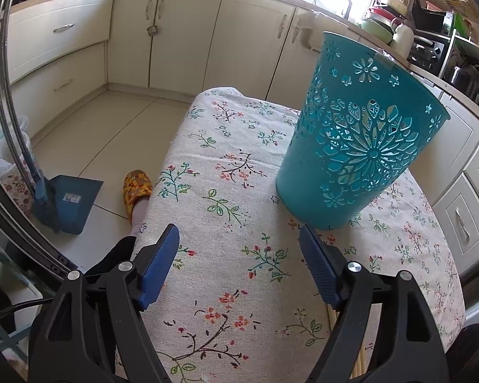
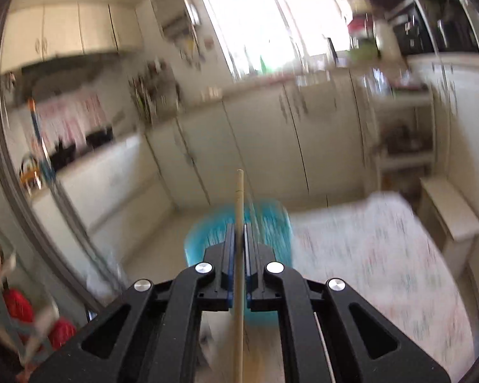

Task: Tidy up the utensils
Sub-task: 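Carry the chopstick with the right tool over the basket and release it, then move the open right tool back beside the chopstick bundle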

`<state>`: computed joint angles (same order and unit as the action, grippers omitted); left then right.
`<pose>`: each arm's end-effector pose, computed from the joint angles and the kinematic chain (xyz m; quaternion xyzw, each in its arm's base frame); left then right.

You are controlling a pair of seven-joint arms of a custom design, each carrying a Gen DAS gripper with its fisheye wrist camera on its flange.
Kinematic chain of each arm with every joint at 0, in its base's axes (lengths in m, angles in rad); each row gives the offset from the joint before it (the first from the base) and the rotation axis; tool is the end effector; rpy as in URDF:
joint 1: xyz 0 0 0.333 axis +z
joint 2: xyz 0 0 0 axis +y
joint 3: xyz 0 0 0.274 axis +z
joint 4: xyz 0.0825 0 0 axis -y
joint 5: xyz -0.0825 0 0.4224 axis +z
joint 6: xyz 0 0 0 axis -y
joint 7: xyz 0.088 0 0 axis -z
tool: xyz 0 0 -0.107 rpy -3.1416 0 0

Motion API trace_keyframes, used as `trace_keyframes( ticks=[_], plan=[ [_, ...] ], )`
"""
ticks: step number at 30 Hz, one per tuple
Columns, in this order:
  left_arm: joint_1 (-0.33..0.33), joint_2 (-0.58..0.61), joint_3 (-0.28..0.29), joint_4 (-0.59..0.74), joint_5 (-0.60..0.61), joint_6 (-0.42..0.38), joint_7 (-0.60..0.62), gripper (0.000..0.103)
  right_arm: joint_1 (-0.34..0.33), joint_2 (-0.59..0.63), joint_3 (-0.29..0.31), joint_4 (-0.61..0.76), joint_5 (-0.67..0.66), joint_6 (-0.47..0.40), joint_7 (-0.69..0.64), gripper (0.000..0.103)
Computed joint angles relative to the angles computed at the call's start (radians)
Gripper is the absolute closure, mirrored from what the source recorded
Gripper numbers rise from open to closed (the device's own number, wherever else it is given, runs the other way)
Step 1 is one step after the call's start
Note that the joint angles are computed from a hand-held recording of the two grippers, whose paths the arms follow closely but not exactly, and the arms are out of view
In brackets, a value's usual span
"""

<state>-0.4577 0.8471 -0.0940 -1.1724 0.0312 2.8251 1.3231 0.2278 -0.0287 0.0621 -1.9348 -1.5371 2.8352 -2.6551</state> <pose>0.7061 -0.4060 0.3349 -0.5574 0.7309 -0.3705 0.1333 0.5818 0.2277 0.5074 -0.4334 0.6882 -0.3271 0.4812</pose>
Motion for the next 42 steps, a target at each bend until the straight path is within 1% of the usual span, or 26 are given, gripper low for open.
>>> trace_keyframes(
  ticks=[1,3,6,9,10,12,16,19,20,23,24,26,27,29,31,34,36,42],
  plan=[
    [0.002,0.0,-0.002,-0.002,-0.002,0.002,0.0,0.029,-0.001,0.032,0.0,0.051,-0.036,-0.017,0.017,0.097],
    [0.005,-0.004,-0.004,-0.01,-0.007,0.012,-0.004,0.029,0.012,0.088,-0.003,0.142,-0.083,-0.086,0.03,0.097],
    [0.007,-0.006,-0.006,-0.013,-0.012,0.018,-0.005,0.028,0.045,0.199,-0.031,0.281,-0.115,-0.18,0.082,0.097],
    [0.009,-0.005,-0.01,-0.012,-0.016,0.019,0.0,0.028,0.072,0.277,-0.064,0.356,-0.057,-0.205,0.037,0.097],
    [0.012,-0.004,-0.014,-0.011,-0.019,0.019,0.004,0.028,0.074,0.312,-0.072,0.385,-0.004,-0.197,-0.013,0.097],
    [0.016,-0.004,-0.02,-0.011,-0.026,0.021,0.011,0.028,0.081,0.334,-0.09,0.393,0.054,-0.175,-0.064,0.097],
    [0.022,-0.005,-0.025,-0.016,-0.038,0.028,0.021,0.028,0.119,0.313,-0.124,0.342,0.076,-0.148,-0.102,0.097],
    [0.018,-0.006,-0.02,-0.017,-0.041,0.028,0.017,0.028,0.129,0.272,-0.129,0.285,0.069,-0.127,-0.1,0.096],
    [0.018,-0.005,-0.019,-0.016,-0.042,0.027,0.017,0.028,0.126,0.273,-0.126,0.283,0.071,-0.12,-0.102,0.095],
    [0.014,-0.004,-0.012,-0.012,-0.04,0.023,0.007,0.028,0.127,0.201,-0.112,0.187,0.044,-0.113,-0.073,0.084],
    [0.013,-0.004,-0.011,-0.012,-0.039,0.023,0.004,0.028,0.128,0.16,-0.101,0.131,0.03,-0.118,-0.06,0.081],
    [0.011,-0.003,-0.008,-0.01,-0.037,0.021,-0.001,0.028,0.118,0.122,-0.072,0.069,0.048,-0.124,-0.077,0.078],
    [0.011,-0.002,-0.007,-0.009,-0.035,0.02,-0.003,0.027,0.115,0.096,-0.055,0.021,0.076,-0.13,-0.098,0.077],
    [0.01,-0.002,-0.006,-0.008,-0.033,0.019,-0.006,0.027,0.108,0.066,-0.025,-0.059,0.19,-0.122,-0.2,0.077],
    [0.009,-0.001,-0.006,-0.005,-0.031,0.016,-0.01,0.027,0.106,0.06,0.0,-0.122,0.335,-0.108,-0.329,0.077],
    [0.005,0.0,0.001,-0.003,-0.025,0.013,-0.021,0.026,0.105,0.076,0.016,-0.179,0.504,-0.077,-0.446,0.078],
    [0.003,0.001,0.004,-0.002,-0.021,0.011,-0.028,0.025,0.107,0.091,0.015,-0.189,0.562,-0.064,-0.485,0.079],
    [0.003,-0.001,0.008,-0.005,-0.013,0.008,-0.046,0.025,0.114,0.126,0.005,-0.165,0.666,-0.067,-0.602,0.079]
  ],
)
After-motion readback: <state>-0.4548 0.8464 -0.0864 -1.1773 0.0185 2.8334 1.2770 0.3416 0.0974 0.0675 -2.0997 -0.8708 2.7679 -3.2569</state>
